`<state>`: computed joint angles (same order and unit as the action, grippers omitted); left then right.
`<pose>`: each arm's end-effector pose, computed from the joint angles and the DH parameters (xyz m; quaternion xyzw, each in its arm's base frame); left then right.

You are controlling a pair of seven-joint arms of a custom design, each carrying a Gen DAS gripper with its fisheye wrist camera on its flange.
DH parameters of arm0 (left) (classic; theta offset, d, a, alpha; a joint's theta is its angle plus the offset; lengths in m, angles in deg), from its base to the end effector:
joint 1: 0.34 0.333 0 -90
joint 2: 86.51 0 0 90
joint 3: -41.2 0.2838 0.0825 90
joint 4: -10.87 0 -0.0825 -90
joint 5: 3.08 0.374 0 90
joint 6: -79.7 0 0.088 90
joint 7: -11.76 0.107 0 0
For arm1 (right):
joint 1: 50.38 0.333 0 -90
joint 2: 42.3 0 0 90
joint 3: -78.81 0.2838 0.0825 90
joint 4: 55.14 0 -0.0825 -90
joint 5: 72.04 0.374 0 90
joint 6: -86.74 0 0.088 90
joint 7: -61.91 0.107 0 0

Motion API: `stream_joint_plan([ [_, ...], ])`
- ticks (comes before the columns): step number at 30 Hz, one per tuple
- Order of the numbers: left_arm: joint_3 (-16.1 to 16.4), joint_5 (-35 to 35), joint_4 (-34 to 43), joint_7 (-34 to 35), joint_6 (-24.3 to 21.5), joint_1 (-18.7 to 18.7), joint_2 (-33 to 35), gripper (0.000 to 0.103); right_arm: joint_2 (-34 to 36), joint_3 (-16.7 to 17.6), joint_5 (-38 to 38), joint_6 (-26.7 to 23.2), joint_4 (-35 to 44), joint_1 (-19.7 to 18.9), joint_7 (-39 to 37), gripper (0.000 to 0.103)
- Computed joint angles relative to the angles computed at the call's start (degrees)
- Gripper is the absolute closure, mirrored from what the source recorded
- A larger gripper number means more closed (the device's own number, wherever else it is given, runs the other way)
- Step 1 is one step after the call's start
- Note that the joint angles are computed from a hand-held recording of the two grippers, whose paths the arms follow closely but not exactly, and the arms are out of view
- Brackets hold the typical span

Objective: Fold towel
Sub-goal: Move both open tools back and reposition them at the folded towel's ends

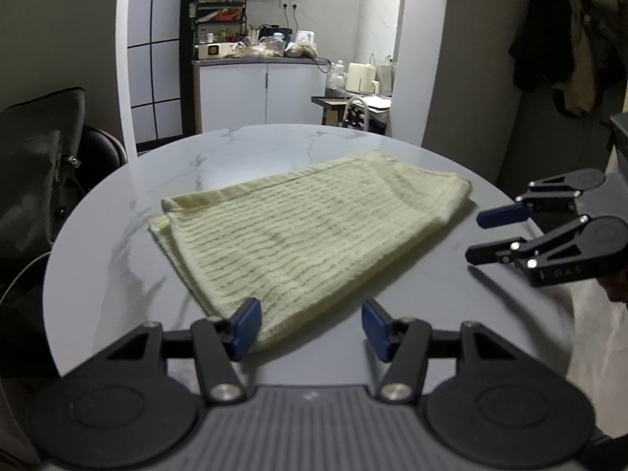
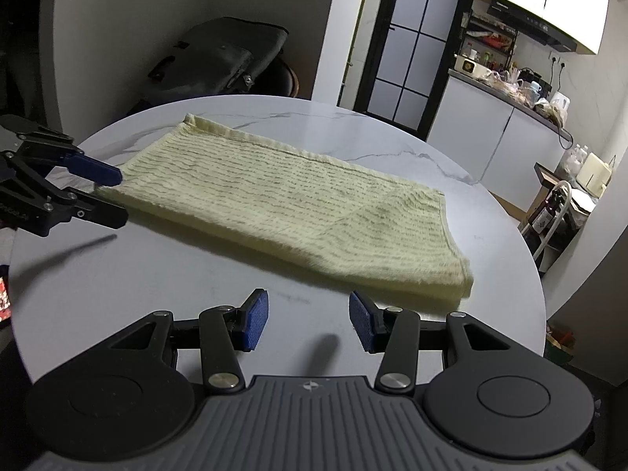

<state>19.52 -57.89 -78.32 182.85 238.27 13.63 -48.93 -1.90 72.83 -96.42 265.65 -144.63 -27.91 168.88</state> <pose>0.7093 -0.0134 0.3081 -0.4257 0.7924 -0.4011 0.1732 0.6749 0.2538 0.3091 -0.7741 0.4754 -0.2928 0.2984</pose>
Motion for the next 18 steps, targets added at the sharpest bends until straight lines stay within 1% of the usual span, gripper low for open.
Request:
stream_joint_plan([
  [4,-0.7,-1.0,-2.2,1.4,0.1,0.1,-1.4,0.042,-2.3,1.3,0.3,3.6,-4.3,-1.2,-0.5,0.052],
  [6,-0.6,-1.2,-2.9,1.8,0.1,-0.2,-1.9,0.042,-3.3,0.0,0.2,5.7,-6.5,-0.1,-0.4,0.053],
  [9,-0.8,-1.8,-4.1,2.8,0.5,-0.7,-2.7,0.042,-4.4,-0.6,0.5,7.2,-8.7,0.4,-0.8,0.053],
  [11,-0.9,-2.3,-4.6,3.4,0.1,-0.9,-3.1,0.04,-5.3,-2.4,0.9,8.7,-10.9,1.9,-0.6,0.052],
  [15,-0.7,-2.7,-4.9,4.6,-0.2,-1.8,-3.3,0.036,-6.4,-4.4,2.3,10.4,-13.5,3.7,-1.0,0.053],
  [17,-0.6,-2.6,-4.8,4.9,-0.5,-2.3,-3.3,0.035,-6.9,-5.5,3.3,11.2,-14.8,4.7,-1.2,0.052],
  [18,-0.5,-2.5,-4.7,4.9,-0.7,-2.5,-3.2,0.035,-7.2,-5.2,3.7,11.5,-15.4,4.5,-1.4,0.053],
])
